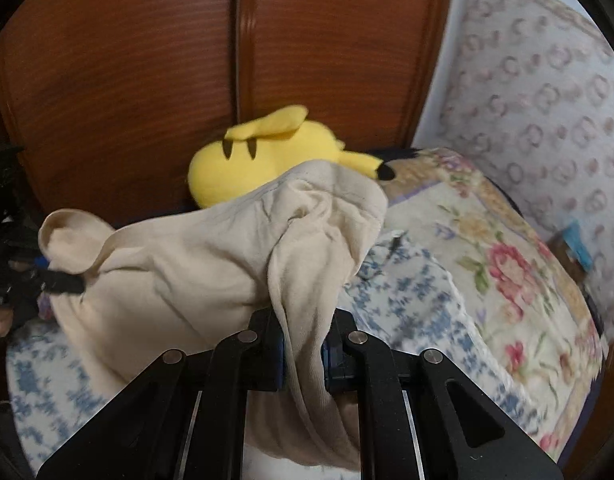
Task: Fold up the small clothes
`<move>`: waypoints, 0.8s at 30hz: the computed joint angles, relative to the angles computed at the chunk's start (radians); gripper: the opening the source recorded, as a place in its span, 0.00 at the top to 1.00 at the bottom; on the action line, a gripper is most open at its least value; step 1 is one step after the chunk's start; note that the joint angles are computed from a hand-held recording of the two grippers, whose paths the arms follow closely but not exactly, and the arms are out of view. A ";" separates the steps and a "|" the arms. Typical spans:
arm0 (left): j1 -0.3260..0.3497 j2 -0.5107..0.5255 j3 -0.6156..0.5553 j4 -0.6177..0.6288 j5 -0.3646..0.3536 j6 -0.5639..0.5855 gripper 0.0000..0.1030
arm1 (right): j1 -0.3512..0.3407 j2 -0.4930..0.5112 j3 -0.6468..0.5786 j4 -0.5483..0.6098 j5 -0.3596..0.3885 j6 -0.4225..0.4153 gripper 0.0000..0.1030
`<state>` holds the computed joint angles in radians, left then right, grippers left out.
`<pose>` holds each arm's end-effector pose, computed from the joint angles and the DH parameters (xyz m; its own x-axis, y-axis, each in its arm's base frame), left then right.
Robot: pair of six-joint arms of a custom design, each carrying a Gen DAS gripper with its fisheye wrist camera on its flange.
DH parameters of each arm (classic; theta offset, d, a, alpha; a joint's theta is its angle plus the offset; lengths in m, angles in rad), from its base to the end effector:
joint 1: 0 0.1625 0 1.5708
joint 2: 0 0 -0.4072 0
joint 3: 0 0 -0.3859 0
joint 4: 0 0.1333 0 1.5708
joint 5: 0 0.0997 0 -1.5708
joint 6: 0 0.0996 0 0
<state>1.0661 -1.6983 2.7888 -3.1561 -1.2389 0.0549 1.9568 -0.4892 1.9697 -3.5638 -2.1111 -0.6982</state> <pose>0.0199 -0.3068 0.1886 -0.8777 0.3635 -0.3124 0.4744 0.7515 -0.4584 0.2729 -0.4536 -0.0560 -0.4704 -0.5873 0.6586 -0.8231 0.5611 -0.0874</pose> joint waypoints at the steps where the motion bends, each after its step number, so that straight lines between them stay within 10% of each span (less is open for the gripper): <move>1: 0.015 0.032 -0.003 -0.036 0.008 0.010 0.90 | -0.012 0.016 -0.025 0.020 0.001 -0.008 0.90; 10: 0.036 0.084 0.000 -0.136 0.022 0.029 0.80 | -0.087 0.081 -0.113 -0.066 -0.050 0.025 0.66; 20: 0.020 0.158 0.014 -0.318 0.206 0.009 0.74 | -0.086 0.098 -0.053 -0.318 -0.077 0.036 0.65; 24: 0.072 0.120 0.006 -0.252 0.177 0.006 0.74 | -0.098 0.100 -0.057 -0.299 -0.138 0.078 0.65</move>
